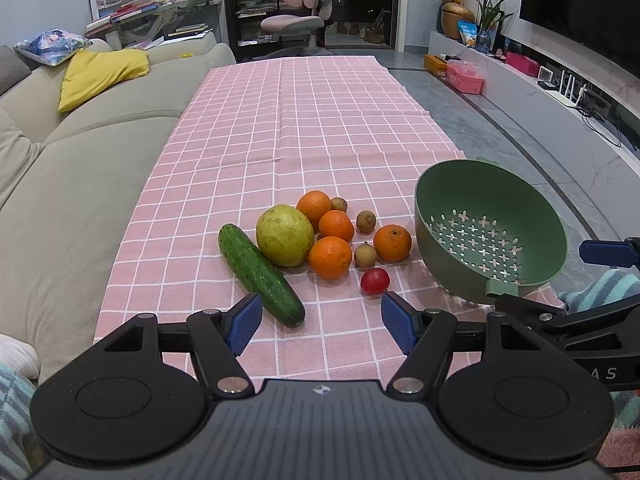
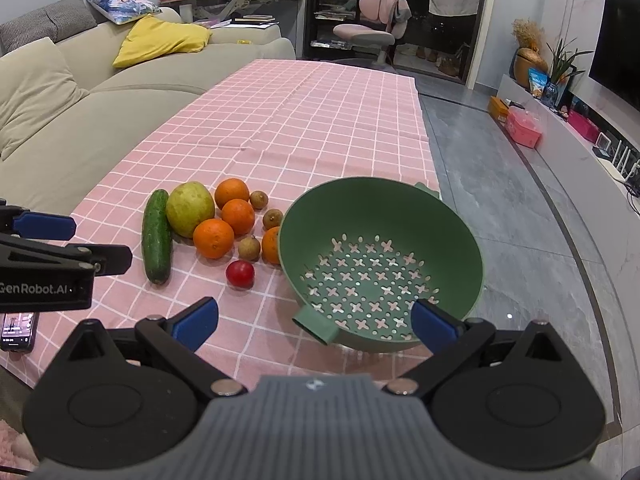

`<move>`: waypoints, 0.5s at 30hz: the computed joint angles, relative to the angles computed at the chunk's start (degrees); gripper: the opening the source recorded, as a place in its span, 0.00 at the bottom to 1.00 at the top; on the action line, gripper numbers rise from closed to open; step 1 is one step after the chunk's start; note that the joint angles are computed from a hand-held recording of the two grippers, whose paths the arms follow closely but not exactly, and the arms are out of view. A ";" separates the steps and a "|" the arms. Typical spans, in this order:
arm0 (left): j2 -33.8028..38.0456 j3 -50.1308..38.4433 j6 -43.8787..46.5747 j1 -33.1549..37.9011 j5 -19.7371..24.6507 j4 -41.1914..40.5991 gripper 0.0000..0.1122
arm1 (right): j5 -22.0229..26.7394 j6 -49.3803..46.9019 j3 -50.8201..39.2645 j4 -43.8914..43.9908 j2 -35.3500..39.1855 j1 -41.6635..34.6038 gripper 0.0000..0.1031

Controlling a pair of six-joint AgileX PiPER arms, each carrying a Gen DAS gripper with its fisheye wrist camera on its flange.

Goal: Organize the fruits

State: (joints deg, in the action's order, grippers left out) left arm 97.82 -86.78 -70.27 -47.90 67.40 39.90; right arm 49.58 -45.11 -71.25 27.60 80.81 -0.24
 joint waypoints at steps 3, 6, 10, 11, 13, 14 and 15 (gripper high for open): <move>0.07 0.06 -0.07 0.00 -0.14 -0.24 0.71 | 0.11 0.04 -0.08 -0.13 0.02 -0.01 0.96; 0.24 0.14 -0.07 0.26 -0.54 -0.48 0.71 | 0.16 0.05 -0.10 -0.28 -0.01 0.01 0.96; 0.31 0.11 -0.06 0.22 -0.53 -0.52 0.71 | 0.18 0.22 -0.09 -0.47 -0.04 0.05 0.96; 0.26 0.10 0.03 0.28 -0.48 -0.54 0.71 | 0.14 0.26 -0.07 -0.51 -0.03 0.09 0.96; 0.21 0.19 0.00 0.29 -0.58 -0.61 0.71 | 0.23 0.38 -0.09 -0.73 -0.05 0.12 0.96; 0.21 0.19 0.00 0.29 -0.58 -0.61 0.71 | 0.24 0.55 -0.17 -0.89 0.00 0.24 0.96; 0.27 0.24 0.00 0.34 -0.76 -0.65 0.71 | 0.19 0.66 -0.23 -1.00 0.12 0.37 0.96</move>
